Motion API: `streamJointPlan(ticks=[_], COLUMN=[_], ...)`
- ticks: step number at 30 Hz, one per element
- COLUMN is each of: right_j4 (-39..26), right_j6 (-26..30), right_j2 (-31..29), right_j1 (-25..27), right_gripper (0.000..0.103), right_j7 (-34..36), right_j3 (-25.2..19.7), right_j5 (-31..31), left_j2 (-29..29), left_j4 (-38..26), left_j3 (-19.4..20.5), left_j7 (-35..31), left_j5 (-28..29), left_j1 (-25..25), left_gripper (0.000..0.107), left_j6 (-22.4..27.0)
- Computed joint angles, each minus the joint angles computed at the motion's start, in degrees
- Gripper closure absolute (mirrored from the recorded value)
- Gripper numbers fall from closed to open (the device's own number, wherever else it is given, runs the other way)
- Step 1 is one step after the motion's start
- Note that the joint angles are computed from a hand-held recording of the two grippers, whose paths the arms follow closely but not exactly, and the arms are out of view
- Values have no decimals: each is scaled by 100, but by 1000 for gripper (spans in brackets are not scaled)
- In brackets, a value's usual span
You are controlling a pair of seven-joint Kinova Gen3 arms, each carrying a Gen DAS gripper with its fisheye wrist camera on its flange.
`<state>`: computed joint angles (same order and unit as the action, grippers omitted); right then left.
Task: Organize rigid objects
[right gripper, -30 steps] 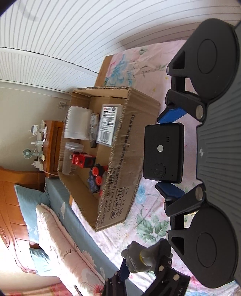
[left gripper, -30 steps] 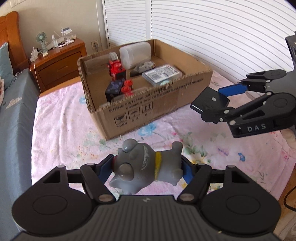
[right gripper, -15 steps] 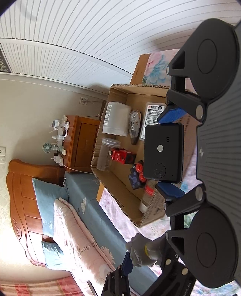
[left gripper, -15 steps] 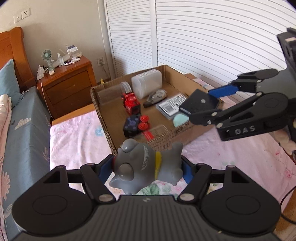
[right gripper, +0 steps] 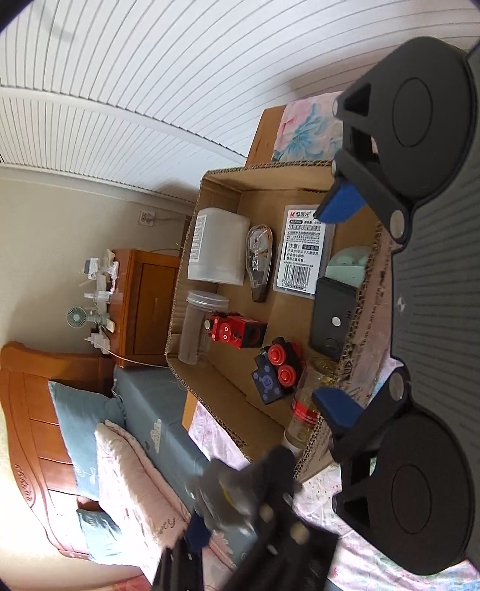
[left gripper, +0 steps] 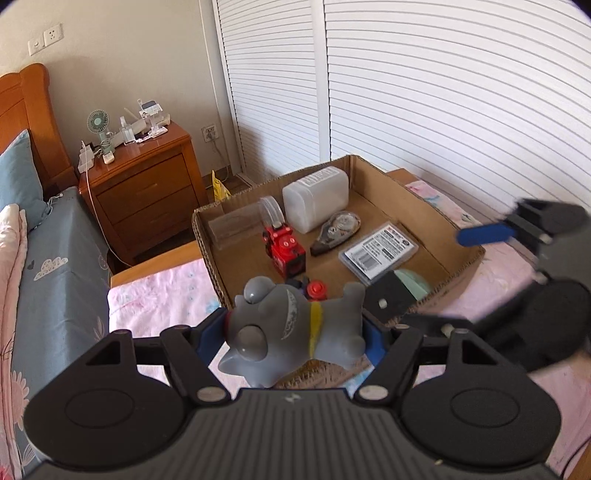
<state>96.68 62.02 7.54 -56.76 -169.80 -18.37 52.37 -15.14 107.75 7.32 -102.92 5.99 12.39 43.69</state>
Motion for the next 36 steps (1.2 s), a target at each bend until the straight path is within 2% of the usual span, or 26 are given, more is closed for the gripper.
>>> streamJointPlan(ticks=[7, 13, 14, 16, 17, 19, 23, 27, 31, 36], right_j4=[264, 333, 325, 311, 309, 324, 335, 259, 3, -326], right_j6=[261, 449, 492, 572, 595, 602, 575, 730, 1228, 1929], right_j2=[-310, -438, -441, -445, -448, -462, -483, -463, -335, -187], right_j1=[-214, -189, -184, -187, -189, -188, -166, -204, -310, -508], right_gripper=[0, 0, 0, 0, 0, 0, 0, 0, 0, 0], right_j7=[-743, -1064, -1074, -1072, -1077, -1089, -1132, -1182, -1255, -1491], right_j3=[-281, -455, -476, -514, -526, -545, -564, -604, -600, -514], right_j5=[184, 236, 236, 240, 243, 257, 252, 217, 19, -365], left_j2=[647, 1243, 1325, 1418, 1386, 1241, 997, 492, -143, -789], left_j4=[-458, -844, -894, -926, -864, -666, -526, -230, 4, 123], left_j3=[54, 235, 248, 233, 240, 217, 264, 445, 607, 1374], left_j7=[40, 533, 698, 988, 1200, 1345, 1590, 1919, 2137, 3002], left_j5=[-44, -661, -800, -985, -1139, -1272, -1430, -1687, -1550, -1661], left_j1=[-5, 36, 57, 104, 134, 160, 151, 105, 48, -342], left_gripper=[35, 34, 32, 19, 10, 10, 10, 10, 10, 8], left_j6=[-37, -115, -127, -206, -316, -623, -649, -655, -361, 403])
